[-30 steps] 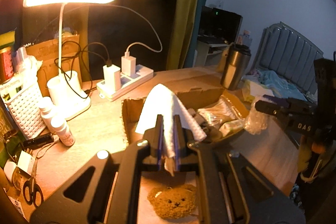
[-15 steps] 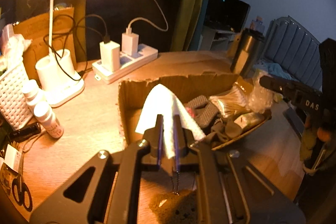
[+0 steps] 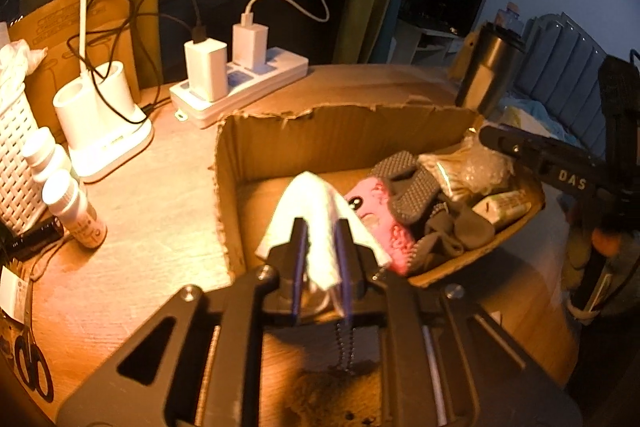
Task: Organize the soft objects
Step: 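Open the right gripper to drop the bubble wrap while the left releases the tissue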
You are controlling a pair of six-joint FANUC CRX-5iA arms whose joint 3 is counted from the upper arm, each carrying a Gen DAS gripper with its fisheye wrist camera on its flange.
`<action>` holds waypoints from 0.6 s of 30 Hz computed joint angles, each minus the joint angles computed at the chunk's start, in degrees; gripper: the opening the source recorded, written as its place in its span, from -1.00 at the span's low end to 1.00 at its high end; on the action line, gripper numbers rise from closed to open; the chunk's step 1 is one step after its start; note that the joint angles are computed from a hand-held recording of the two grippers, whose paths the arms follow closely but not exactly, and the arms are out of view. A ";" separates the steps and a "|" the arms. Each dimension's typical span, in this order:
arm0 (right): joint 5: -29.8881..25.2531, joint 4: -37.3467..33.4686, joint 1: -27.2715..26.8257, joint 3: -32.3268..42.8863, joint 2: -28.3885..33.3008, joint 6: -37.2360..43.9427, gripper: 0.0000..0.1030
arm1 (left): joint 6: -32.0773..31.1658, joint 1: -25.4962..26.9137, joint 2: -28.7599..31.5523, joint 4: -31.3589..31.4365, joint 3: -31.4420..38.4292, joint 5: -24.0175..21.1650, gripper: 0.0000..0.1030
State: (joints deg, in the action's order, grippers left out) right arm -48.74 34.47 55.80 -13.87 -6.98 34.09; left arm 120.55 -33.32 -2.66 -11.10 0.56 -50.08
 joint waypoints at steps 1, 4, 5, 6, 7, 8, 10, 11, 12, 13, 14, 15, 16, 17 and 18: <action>-0.23 -0.18 0.02 0.15 0.21 0.17 -0.17 | 0.06 -0.13 0.12 -0.22 0.21 -0.22 -0.66; -0.64 -0.14 0.19 0.35 0.52 -0.14 -0.10 | 0.76 -0.62 0.53 -1.21 1.10 -1.25 -0.57; -0.92 -0.13 0.28 0.47 0.58 -0.19 -0.05 | 1.10 -0.80 0.64 -1.72 1.45 -1.63 -0.54; -1.14 -0.08 0.32 0.54 0.61 -0.30 -0.01 | 1.32 -0.96 0.62 -2.05 1.61 -1.81 -0.52; -1.36 0.08 0.40 0.54 0.57 -0.56 0.06 | 1.41 -1.07 0.55 -2.26 1.68 -1.88 -0.50; -1.61 0.30 0.53 0.51 0.47 -0.85 0.13 | 1.55 -1.25 0.47 -2.57 1.82 -2.06 -0.41; -1.65 0.05 0.72 0.41 0.02 -0.66 0.20 | 2.28 -1.80 0.29 -3.71 2.26 -2.57 -0.13; -1.75 0.24 0.88 0.31 -0.17 -0.72 0.24 | 2.45 -1.91 0.14 -3.89 2.25 -2.56 0.07; -1.93 0.59 1.11 0.20 -0.36 -0.93 0.26 | 2.91 -2.03 -0.27 -4.13 2.06 -2.30 0.09; -2.22 1.23 1.44 -0.04 -0.64 -1.42 0.29 | 3.57 -2.18 -0.82 -4.45 1.78 -1.92 0.09; -2.41 1.80 1.74 -0.31 -1.03 -1.87 0.31 | 3.95 -2.37 -1.05 -4.83 1.88 -2.09 0.09; -2.59 2.28 1.97 -0.51 -1.34 -2.31 0.32 | 4.34 -2.59 -1.29 -5.31 1.94 -2.19 0.09; -2.81 2.84 2.22 -0.73 -1.66 -2.81 0.33 | 4.62 -2.78 -1.43 -5.71 2.05 -2.34 0.10; -3.13 3.40 2.51 -0.96 -2.02 -3.24 0.34 | 4.97 -3.06 -1.66 -6.17 2.13 -2.53 0.10; -3.36 3.82 2.80 -1.14 -2.36 -3.58 0.34 | 5.38 -3.37 -1.93 -6.62 2.17 -2.68 0.10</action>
